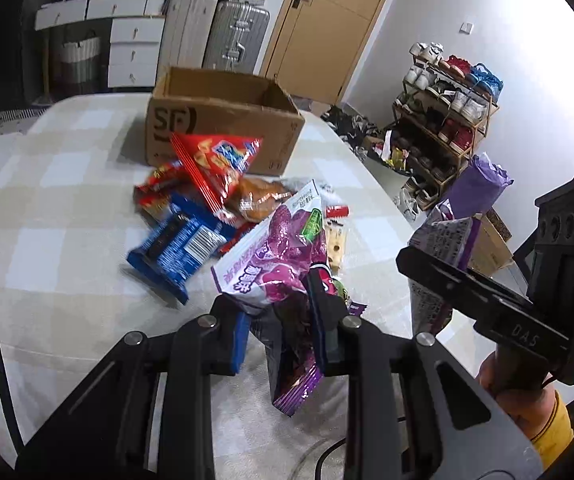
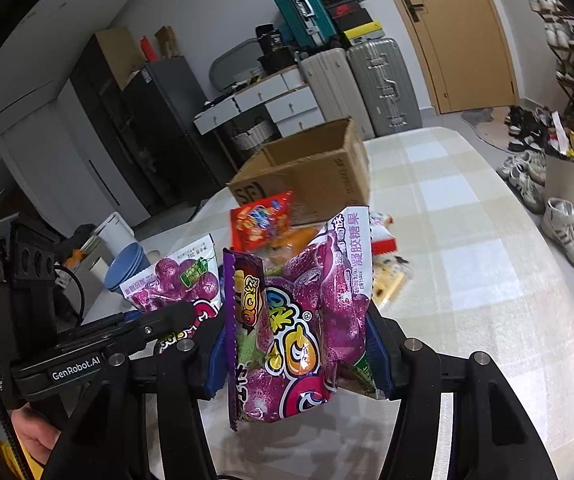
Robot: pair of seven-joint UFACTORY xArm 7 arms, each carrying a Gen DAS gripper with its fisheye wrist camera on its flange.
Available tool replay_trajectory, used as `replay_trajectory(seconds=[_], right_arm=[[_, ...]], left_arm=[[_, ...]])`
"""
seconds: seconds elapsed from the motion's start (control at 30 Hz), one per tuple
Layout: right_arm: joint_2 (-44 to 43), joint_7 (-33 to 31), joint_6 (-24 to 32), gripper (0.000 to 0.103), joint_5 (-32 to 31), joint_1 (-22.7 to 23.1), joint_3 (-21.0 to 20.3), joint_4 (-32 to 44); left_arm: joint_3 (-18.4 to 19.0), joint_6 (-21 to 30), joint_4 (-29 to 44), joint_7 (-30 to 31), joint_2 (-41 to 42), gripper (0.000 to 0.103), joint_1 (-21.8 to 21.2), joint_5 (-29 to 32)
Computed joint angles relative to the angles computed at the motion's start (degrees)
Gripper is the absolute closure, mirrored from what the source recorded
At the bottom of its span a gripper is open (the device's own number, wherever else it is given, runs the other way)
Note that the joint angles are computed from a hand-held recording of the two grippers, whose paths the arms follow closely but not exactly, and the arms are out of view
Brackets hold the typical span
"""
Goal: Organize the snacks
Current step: 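Carry both purple candy bags up and over into the cardboard box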
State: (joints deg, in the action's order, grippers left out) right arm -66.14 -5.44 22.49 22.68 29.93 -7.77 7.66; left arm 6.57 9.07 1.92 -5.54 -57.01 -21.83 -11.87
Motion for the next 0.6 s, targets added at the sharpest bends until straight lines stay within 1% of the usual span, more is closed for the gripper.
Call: replay_trajectory(seconds=[0.13, 0.3, 0.37, 0.4, 0.5, 0.6], right_arm=[[0.53, 0.84, -0.17, 0.046, 0.17, 1.05, 0.92, 1.24], [2.81, 1.09, -0.94, 0.046, 0.26, 2.71, 1.31, 3.53], [4.2, 1.13, -1.26, 0.046, 0.17, 3.31, 1.69, 5.01], [4.91, 1.07, -1.46, 0.046, 0.19, 3.6, 1.68, 5.69], [7.48, 0.57, -2.38, 0.046, 0.66, 5.04, 1.29, 8.22], [10.41, -0.77, -3.29, 0.046, 1.18, 6.68, 0.45, 11.34]], left_arm=[[-1.58, 6.17, -1.18, -0.7, -8.35, 0.081, 3.39, 0.69], [-1.33, 14.41, -1.5, 0.02, -18.2, 0.081, 7.05, 1.25], [-0.09, 17.25, -0.82, 1.33, -20.54, 0.081, 8.7, 1.31], [-0.18, 17.66, -0.59, 1.49, -20.85, 0.081, 9.15, 1.11], [0.57, 21.35, 1.37, 3.53, -22.92, 0.081, 11.75, 1.59], [1.66, 22.77, 3.58, 5.45, -22.56, 0.081, 13.24, 1.3]])
